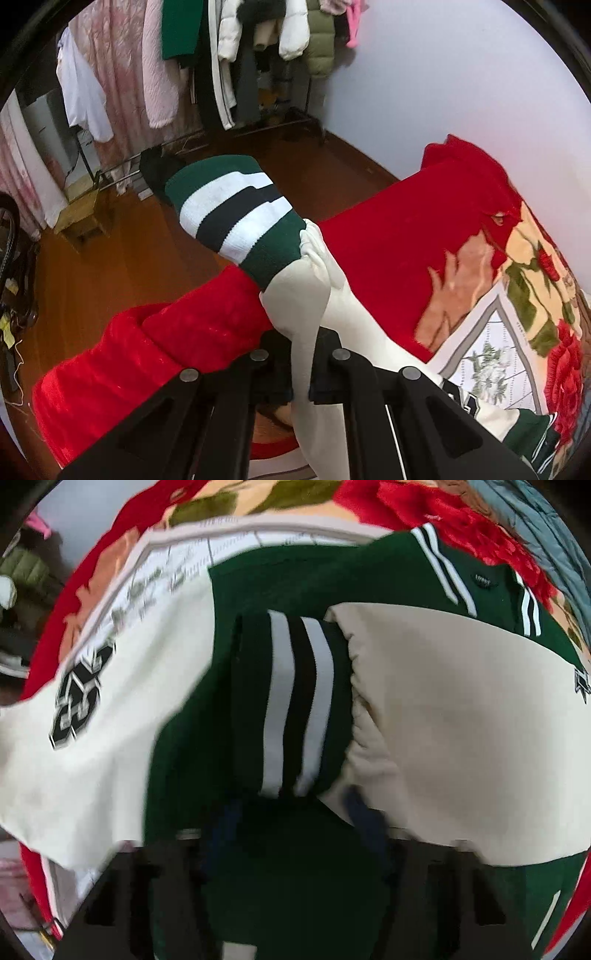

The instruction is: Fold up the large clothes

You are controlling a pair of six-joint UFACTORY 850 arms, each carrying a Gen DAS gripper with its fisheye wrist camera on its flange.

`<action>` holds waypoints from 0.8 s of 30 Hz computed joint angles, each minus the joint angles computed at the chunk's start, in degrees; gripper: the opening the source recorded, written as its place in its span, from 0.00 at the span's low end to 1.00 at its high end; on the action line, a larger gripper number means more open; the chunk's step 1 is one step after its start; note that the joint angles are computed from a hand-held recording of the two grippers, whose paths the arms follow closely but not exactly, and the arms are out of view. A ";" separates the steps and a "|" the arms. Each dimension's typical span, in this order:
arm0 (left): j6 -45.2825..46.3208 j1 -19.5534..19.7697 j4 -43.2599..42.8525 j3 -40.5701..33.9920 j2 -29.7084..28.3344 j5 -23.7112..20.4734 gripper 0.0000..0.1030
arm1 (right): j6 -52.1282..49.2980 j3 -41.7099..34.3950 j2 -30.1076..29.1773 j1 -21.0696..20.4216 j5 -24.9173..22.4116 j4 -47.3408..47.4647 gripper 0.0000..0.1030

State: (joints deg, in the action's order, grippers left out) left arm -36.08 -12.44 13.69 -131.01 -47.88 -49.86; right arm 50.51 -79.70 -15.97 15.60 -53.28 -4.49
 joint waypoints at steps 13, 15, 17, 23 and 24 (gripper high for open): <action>1.22 -2.03 5.49 4.37 3.77 2.27 0.02 | -4.66 -4.45 1.62 1.37 -7.50 -8.48 0.68; 1.86 -2.59 6.49 4.47 4.04 2.46 0.02 | -9.13 -9.05 -4.48 0.69 -8.92 -6.55 0.68; 2.67 -3.03 6.98 4.36 4.18 2.55 0.02 | -11.63 -9.82 -7.21 -0.16 -8.20 -4.95 0.53; 5.02 -3.98 7.09 4.16 4.34 3.00 0.02 | -11.29 -12.62 -7.03 0.62 -4.97 -6.21 0.14; 5.16 -4.09 7.00 3.80 4.17 2.66 0.02 | -12.91 -13.13 -7.92 0.35 -5.72 -4.45 0.14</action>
State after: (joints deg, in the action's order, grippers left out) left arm -30.91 -16.53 20.69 -127.21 -43.71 -47.20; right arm 37.61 -92.83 -23.89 15.95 -59.01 -8.94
